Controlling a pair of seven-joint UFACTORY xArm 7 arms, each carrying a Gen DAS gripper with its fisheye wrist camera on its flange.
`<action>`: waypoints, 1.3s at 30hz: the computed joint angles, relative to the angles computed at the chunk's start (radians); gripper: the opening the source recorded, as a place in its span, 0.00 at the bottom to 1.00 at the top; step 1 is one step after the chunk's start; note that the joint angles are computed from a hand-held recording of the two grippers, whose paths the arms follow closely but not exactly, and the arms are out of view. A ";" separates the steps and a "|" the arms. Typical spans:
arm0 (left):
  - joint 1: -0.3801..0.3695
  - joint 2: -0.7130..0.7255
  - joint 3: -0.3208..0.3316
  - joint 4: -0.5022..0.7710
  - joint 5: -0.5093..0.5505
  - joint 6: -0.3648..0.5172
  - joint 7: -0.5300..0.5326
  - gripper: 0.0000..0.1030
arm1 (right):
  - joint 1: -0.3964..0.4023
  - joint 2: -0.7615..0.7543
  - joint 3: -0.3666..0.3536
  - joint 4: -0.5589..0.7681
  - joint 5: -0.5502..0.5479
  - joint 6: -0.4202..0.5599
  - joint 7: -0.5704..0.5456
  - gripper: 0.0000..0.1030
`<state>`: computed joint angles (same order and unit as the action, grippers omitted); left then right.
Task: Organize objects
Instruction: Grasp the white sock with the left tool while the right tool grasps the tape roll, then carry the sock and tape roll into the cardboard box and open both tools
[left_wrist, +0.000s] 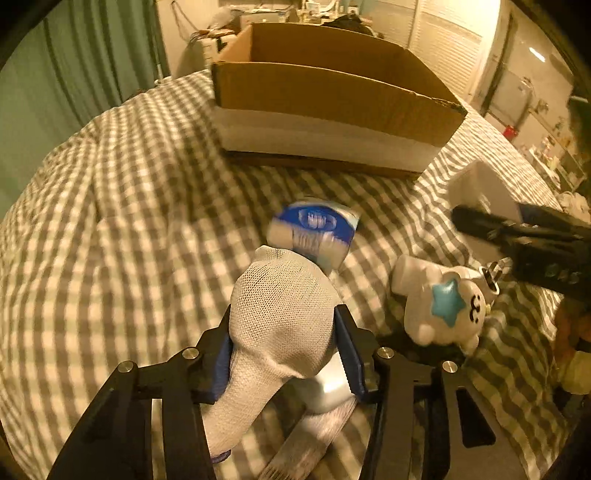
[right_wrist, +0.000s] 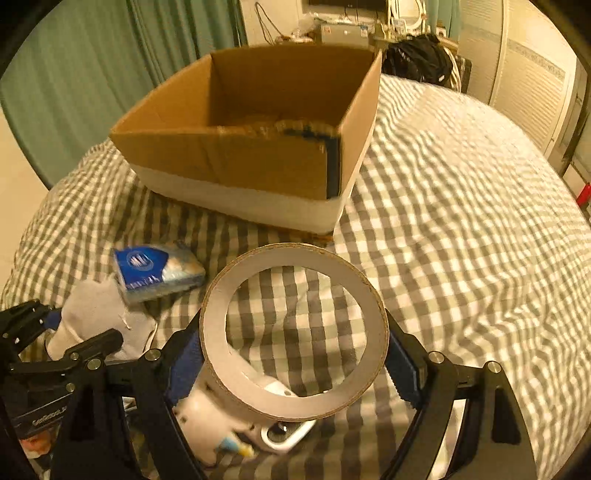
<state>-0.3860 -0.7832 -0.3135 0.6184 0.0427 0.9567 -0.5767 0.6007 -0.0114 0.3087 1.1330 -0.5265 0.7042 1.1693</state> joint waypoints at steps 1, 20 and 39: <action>0.004 -0.008 0.003 0.002 0.004 0.015 0.000 0.48 | 0.003 -0.017 0.002 -0.002 0.000 0.005 -0.005 0.82; 0.121 0.008 -0.027 0.328 0.112 0.134 0.071 0.47 | 0.056 -0.003 0.053 0.254 -0.122 0.230 -0.063 0.82; 0.186 0.463 0.017 0.597 0.268 -0.131 0.101 0.47 | 0.062 0.277 -0.125 0.620 -0.077 0.165 -0.178 0.82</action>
